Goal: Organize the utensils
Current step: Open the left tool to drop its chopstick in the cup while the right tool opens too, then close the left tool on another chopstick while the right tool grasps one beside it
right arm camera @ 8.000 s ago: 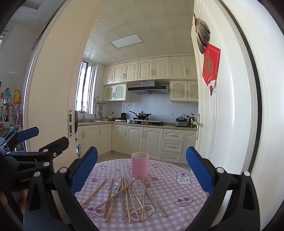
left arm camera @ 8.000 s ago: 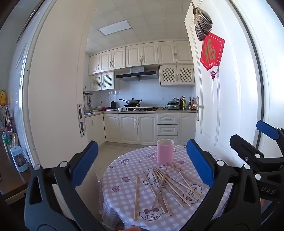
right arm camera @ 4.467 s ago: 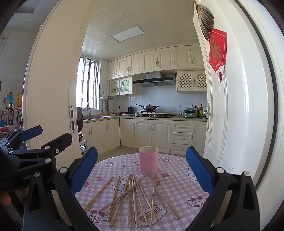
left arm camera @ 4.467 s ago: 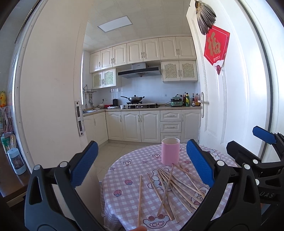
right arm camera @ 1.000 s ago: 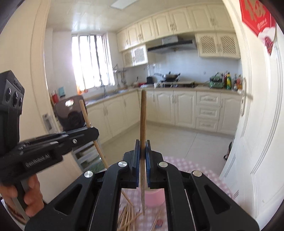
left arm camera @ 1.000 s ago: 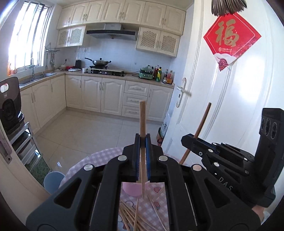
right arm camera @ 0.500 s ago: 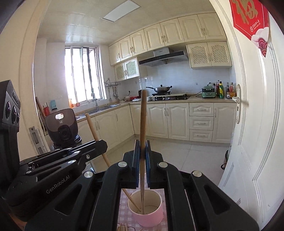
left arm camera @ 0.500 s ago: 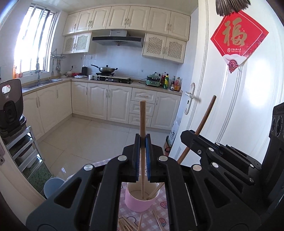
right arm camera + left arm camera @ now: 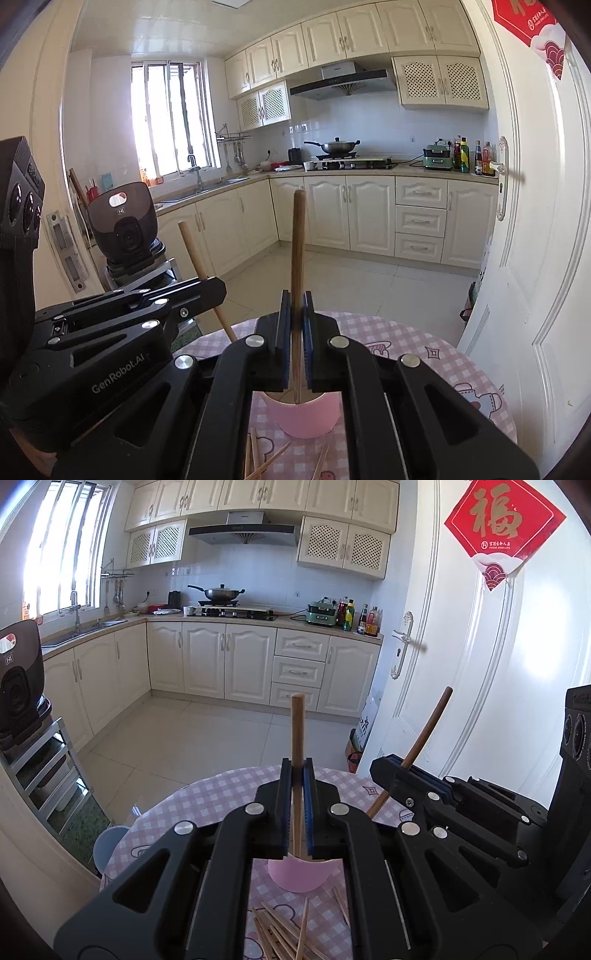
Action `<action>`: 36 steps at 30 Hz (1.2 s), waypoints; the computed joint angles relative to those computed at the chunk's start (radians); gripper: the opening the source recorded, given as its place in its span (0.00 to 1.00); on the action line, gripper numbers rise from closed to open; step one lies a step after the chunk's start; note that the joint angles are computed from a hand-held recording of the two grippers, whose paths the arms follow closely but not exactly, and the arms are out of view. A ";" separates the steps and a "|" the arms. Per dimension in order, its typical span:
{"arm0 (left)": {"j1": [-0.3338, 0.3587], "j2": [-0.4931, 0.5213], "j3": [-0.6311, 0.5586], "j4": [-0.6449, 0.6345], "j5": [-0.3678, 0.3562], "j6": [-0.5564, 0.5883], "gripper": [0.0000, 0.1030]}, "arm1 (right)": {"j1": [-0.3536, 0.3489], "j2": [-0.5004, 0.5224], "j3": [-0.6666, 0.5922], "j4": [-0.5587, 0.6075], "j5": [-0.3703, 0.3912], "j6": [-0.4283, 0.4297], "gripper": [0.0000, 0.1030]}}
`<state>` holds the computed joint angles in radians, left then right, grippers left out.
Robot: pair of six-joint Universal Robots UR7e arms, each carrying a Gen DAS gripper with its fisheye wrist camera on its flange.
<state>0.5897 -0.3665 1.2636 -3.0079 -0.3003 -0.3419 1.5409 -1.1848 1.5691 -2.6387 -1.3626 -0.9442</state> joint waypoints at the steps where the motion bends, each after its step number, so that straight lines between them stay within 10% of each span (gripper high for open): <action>1: 0.000 0.000 0.000 0.011 0.000 -0.007 0.06 | -0.001 0.000 0.003 0.002 -0.007 -0.002 0.04; 13: -0.007 -0.071 0.088 0.200 -0.019 -0.201 0.11 | -0.001 -0.016 0.013 0.043 -0.039 0.020 0.09; 17: -0.025 -0.080 0.125 0.182 0.031 -0.217 0.59 | -0.007 -0.037 0.027 0.051 -0.036 0.021 0.18; 36: -0.080 -0.211 0.292 0.632 0.001 -0.656 0.71 | -0.056 -0.135 0.098 0.120 -0.031 0.002 0.40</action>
<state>0.5098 -0.5778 1.5558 -2.3755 -0.2993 -0.9976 1.4849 -1.3195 1.6672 -2.5190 -1.3940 -0.9423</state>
